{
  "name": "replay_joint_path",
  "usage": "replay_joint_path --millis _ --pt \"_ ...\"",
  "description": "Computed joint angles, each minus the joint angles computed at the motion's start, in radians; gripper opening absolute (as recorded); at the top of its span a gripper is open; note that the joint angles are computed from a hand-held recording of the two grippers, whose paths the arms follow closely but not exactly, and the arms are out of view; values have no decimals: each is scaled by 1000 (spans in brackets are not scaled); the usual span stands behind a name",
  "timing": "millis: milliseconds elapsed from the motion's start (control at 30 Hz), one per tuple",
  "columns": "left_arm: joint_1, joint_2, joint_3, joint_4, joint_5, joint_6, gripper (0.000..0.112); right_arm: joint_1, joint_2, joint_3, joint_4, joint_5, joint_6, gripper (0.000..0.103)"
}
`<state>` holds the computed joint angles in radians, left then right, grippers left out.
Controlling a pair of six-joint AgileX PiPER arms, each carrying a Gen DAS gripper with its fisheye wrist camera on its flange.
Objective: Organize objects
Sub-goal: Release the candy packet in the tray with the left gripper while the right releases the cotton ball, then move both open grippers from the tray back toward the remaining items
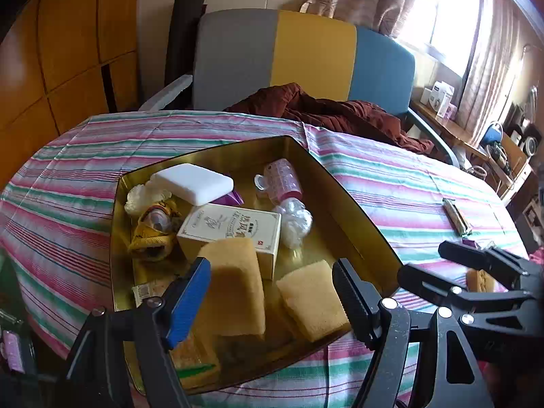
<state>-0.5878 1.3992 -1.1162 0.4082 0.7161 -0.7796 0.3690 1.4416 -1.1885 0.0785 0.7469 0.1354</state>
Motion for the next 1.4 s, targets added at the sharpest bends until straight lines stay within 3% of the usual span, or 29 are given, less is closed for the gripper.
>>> replay_joint_path --millis 767,1033,1400 --pt "-96 30 -30 71 45 -39 75 -141 -57 56 18 17 -34 81" --pt "-118 50 -57 65 55 -15 75 -382 -92 64 48 53 -92 81" --pt "-163 142 -175 44 64 80 75 -852 -69 19 188 79 -242 81"
